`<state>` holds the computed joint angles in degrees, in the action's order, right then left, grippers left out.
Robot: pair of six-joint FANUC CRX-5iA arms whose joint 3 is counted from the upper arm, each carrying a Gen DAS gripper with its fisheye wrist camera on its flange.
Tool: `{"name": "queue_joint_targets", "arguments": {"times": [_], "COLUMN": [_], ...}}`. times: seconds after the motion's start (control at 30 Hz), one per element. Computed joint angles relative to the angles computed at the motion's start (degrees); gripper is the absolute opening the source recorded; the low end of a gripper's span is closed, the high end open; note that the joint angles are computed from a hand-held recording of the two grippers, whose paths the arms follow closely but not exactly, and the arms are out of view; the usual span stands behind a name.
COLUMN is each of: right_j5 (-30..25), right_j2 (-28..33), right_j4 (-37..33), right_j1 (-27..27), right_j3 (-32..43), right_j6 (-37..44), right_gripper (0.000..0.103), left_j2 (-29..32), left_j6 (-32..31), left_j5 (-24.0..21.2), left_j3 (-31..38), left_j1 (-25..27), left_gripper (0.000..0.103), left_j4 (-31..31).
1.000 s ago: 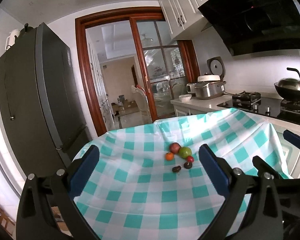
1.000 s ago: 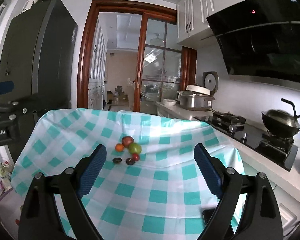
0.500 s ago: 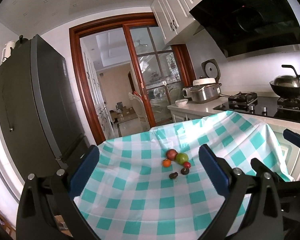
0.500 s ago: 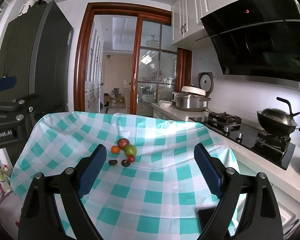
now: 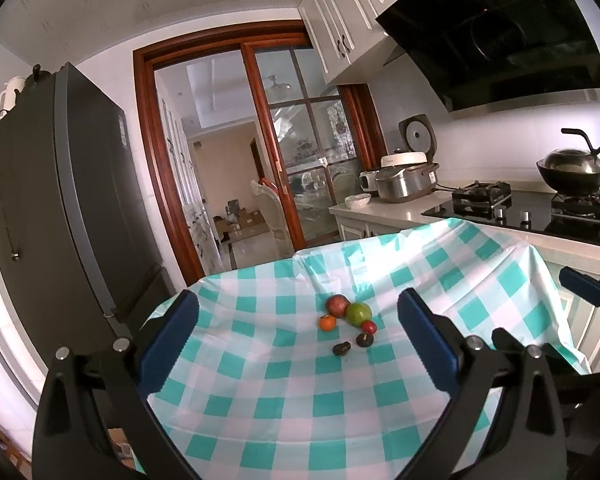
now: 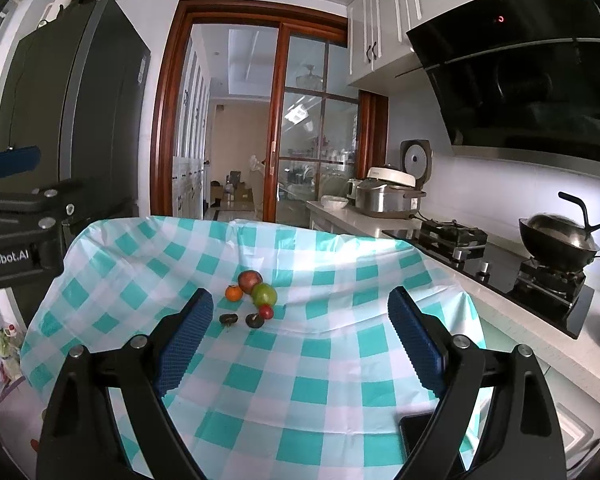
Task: Organize fruits
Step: 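Move both open tools toward the remaining fruits on the cloth, then grasp a dark brown fruit with the left tool while the right tool grasps another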
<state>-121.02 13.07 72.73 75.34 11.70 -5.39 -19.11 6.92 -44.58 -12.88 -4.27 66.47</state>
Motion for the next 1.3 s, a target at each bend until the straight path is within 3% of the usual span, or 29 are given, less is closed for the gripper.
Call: {"name": "queue_joint_targets", "arguments": {"times": [0.37,0.57,0.73,0.93,1.1,1.2,1.3], "right_j5": [4.9,14.6,25.7,36.1,44.4,48.8,53.9], "right_j2": [-3.9,-8.4,-11.7,-13.2,-12.4,-11.1,-9.8], "right_j4": [-8.3,-16.5,-25.5,-31.6,-33.8,-35.6,-36.4], "right_j1": [-2.7,-8.3,-16.3,-26.0,-33.8,-37.9,-40.5], "right_j3": [-6.2,-12.7,-17.8,-20.8,-20.8,-19.0,-17.5], "right_j6": [-7.3,-10.7,-10.8,-6.1,2.2,7.2,13.2], "right_gripper": [0.087,0.087,0.087,0.087,0.087,0.083,0.079], "left_j2": [5.4,13.6,23.7,37.8,46.3,48.4,49.5], "left_j6": [3.2,11.2,22.4,35.4,43.4,42.8,38.4], "left_j5": [-1.2,-0.6,-2.4,-7.9,-11.3,-12.4,-14.2], "left_j3": [3.0,9.3,18.7,32.7,42.0,43.6,43.9], "left_j1": [-2.7,-6.4,-9.5,-11.4,-10.9,-10.6,-11.1], "left_gripper": [0.100,0.100,0.100,0.100,0.100,0.100,0.100], "left_j4": [-6.0,-15.8,-28.3,-38.8,-43.2,-41.6,-39.1]}}
